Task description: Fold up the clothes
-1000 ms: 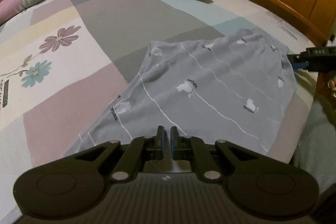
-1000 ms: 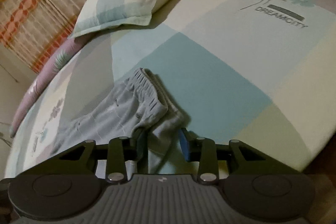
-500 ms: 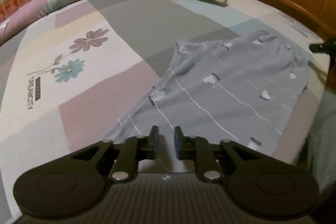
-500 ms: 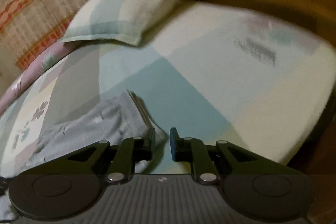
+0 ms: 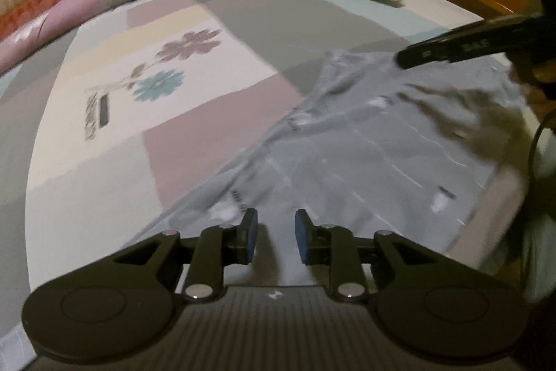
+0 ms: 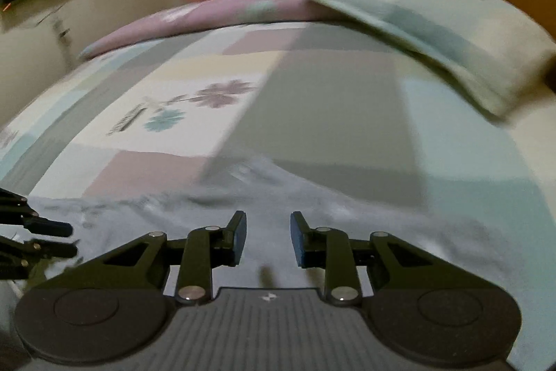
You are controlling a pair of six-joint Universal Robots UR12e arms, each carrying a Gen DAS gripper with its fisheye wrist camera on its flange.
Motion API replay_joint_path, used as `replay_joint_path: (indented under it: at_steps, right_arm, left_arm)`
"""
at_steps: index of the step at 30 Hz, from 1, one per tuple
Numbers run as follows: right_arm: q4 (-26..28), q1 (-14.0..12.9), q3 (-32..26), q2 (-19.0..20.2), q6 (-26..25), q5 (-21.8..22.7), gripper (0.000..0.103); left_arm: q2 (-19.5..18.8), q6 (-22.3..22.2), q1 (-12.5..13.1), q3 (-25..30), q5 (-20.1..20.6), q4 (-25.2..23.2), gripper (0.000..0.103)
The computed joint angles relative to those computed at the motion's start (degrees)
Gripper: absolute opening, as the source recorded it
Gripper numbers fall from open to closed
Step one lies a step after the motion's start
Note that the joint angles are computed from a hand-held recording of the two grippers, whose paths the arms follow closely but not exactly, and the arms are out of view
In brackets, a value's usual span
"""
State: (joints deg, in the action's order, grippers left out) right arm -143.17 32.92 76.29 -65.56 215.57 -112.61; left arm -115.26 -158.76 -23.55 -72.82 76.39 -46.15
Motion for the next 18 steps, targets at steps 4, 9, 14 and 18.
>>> replay_joint_path:
  at_steps: [4,9,14,18]
  right_arm:
    - [6.70,-1.81,-6.93,4.43,-3.32,8.69,0.032]
    - [7.48,-1.82,-10.40,7.21,-5.47,5.45,0.032]
    - [5.87,-2.11,-9.95,6.70,-4.57,5.27,0.033]
    - [5.86,-0.79,-9.31,5.41,-6.56,6.38,0.046]
  left_arm:
    - [-1.25,-0.68,0.65,1.27,-2.90,-1.22,0.024]
    - [-4.34,-4.18,1.30,4.36,-5.67,-0.47,0.038]
    - [-5.22,-4.83,1.71,5.99,-6.65,-0.66,0.035]
    - [-2.92,-3.09,2.36,3.36,-6.53,-1.25,0.035]
